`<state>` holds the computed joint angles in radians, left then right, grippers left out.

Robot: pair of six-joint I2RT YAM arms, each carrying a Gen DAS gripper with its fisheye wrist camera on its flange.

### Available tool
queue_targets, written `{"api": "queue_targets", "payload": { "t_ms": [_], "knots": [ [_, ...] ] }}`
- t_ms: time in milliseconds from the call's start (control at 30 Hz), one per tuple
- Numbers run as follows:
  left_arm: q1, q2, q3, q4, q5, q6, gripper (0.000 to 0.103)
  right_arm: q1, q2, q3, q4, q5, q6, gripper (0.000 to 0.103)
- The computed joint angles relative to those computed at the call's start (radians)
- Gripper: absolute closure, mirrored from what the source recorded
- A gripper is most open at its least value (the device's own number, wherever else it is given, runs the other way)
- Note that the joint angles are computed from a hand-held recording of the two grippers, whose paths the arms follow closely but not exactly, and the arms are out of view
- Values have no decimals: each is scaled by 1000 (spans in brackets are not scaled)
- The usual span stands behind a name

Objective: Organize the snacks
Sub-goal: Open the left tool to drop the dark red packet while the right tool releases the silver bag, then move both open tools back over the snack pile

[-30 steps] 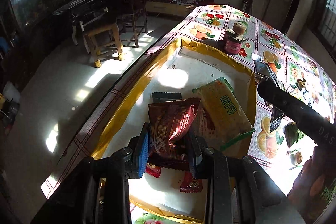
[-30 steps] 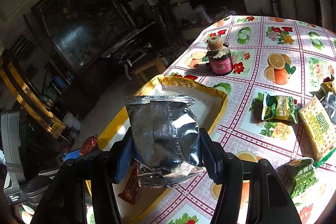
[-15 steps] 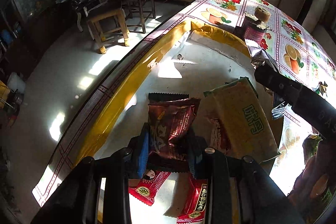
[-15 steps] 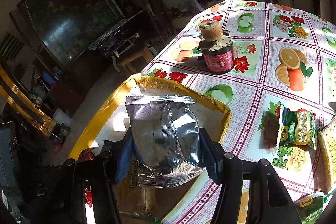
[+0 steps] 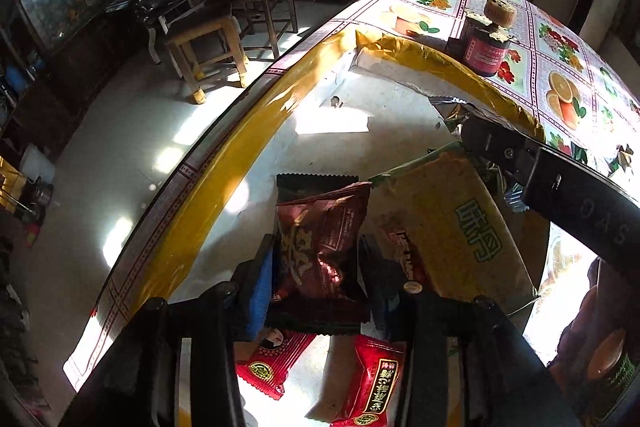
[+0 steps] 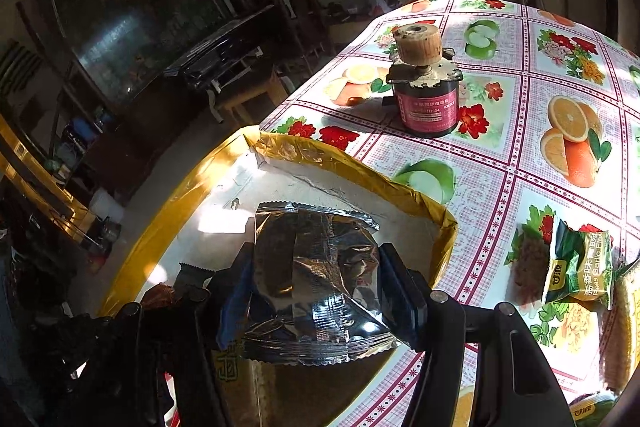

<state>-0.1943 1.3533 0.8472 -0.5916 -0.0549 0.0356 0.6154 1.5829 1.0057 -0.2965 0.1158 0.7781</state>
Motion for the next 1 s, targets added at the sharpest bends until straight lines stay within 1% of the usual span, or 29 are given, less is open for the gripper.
{"api": "queue_targets", "payload": {
  "t_ms": [33, 67, 100, 133, 200, 300, 367, 467, 600, 767, 833, 900, 1000],
  "knots": [
    [1, -6, 0, -3, 0, 1, 44, -1, -9, -9, 6, 0, 4, 36],
    [5, -17, -2, -4, 4, 4, 38, -3, -17, -17, 15, -1, 9, 34],
    [8, -27, -2, -7, 6, 5, 36, -2, -32, -28, 19, 4, 18, 31],
    [10, -35, 0, -15, 4, 4, 33, 1, -48, -35, 13, 15, 28, 25],
    [14, -54, 0, -27, 10, 5, 33, 8, -92, -62, 17, 29, 41, 22],
    [16, -82, -2, -48, 18, 2, 32, 38, -191, -119, 4, 71, 73, 21],
    [11, -110, -11, -60, 21, -4, 32, 67, -272, -169, -22, 114, 107, 17],
    [-16, -149, -24, -78, 13, -18, 31, 112, -403, -247, -77, 173, 175, 16],
    [-76, -195, -32, -111, -1, -49, 30, 177, -568, -322, -194, 250, 277, 16],
    [-171, -252, -32, -151, -26, -96, 28, 285, -758, -374, -392, 362, 421, 15],
    [-220, -269, -32, -164, -43, -122, 28, 347, -823, -382, -488, 416, 500, 14],
    [-273, -280, -33, -175, -60, -147, 28, 431, -880, -385, -597, 482, 605, 13],
    [-349, -280, -25, -189, -83, -185, 27, 562, -932, -376, -783, 568, 789, 12]
  ]
}}
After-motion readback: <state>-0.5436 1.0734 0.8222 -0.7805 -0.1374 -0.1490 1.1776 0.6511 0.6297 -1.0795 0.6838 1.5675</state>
